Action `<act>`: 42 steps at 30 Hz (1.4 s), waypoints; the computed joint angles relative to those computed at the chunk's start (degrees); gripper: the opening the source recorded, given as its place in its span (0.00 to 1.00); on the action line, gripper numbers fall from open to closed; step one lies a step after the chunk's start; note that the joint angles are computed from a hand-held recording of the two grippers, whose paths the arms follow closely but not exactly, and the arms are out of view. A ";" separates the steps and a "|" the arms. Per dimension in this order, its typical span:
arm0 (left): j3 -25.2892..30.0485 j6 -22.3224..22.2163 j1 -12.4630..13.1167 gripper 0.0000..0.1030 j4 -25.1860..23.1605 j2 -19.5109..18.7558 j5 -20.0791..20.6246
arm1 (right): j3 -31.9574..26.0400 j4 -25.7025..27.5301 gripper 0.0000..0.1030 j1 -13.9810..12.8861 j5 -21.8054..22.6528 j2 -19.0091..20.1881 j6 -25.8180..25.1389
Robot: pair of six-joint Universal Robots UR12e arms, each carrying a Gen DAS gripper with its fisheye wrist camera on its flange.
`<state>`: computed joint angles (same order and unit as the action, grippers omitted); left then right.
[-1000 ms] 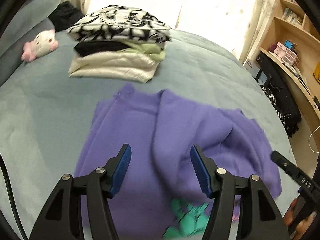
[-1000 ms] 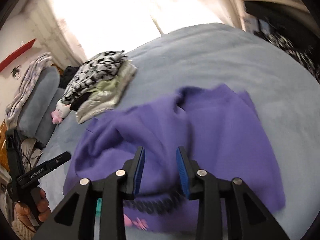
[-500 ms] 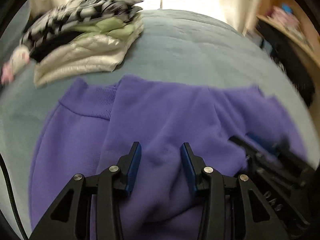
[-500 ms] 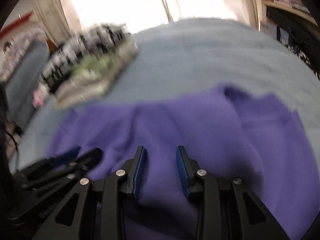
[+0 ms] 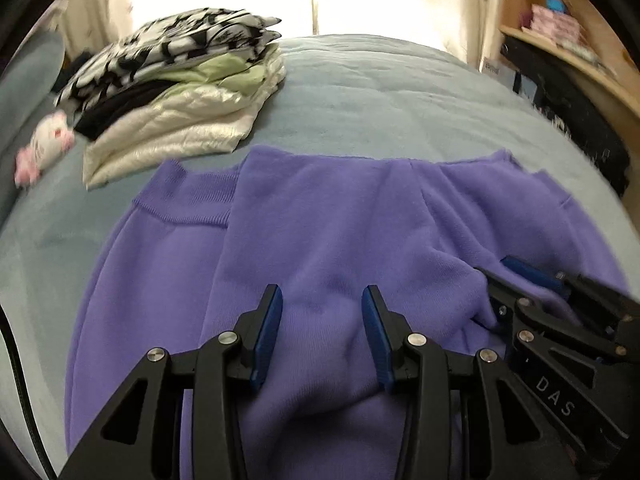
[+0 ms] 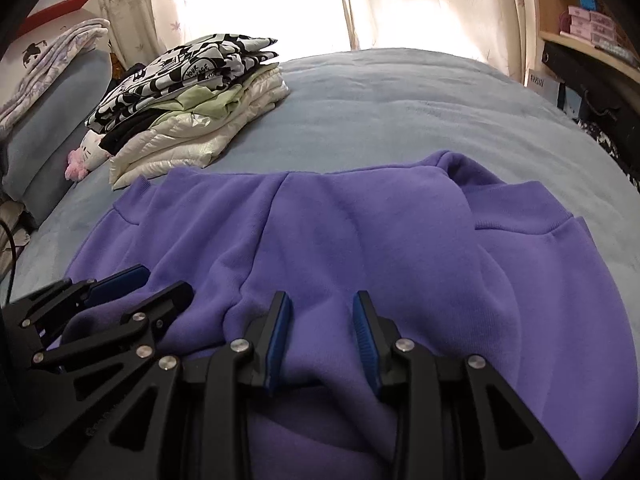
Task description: Fold large clothes
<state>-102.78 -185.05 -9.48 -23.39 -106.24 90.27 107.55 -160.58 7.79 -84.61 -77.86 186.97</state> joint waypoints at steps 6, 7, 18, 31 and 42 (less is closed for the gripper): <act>-4.06 -2.58 1.95 0.39 0.45 4.02 -5.36 | 2.54 1.81 0.33 -1.76 6.51 -3.80 3.14; -4.99 -3.05 2.21 0.39 1.01 4.66 -6.02 | 3.60 0.80 0.33 -1.76 6.49 -4.72 2.97; -7.89 0.11 0.49 0.40 6.31 4.70 -0.93 | 7.37 -3.79 0.46 -0.05 1.12 -5.73 -0.47; -10.91 -1.12 1.24 0.62 2.44 11.23 -1.07 | 6.20 6.03 0.46 -1.43 4.63 -9.60 3.15; -14.43 -3.35 1.99 0.62 -2.07 17.73 -2.57 | 11.04 6.47 0.46 0.06 3.37 -16.97 3.62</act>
<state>-117.21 -188.40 -7.48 -25.46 -88.51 87.70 118.59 -154.11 7.84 -81.24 -94.82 190.59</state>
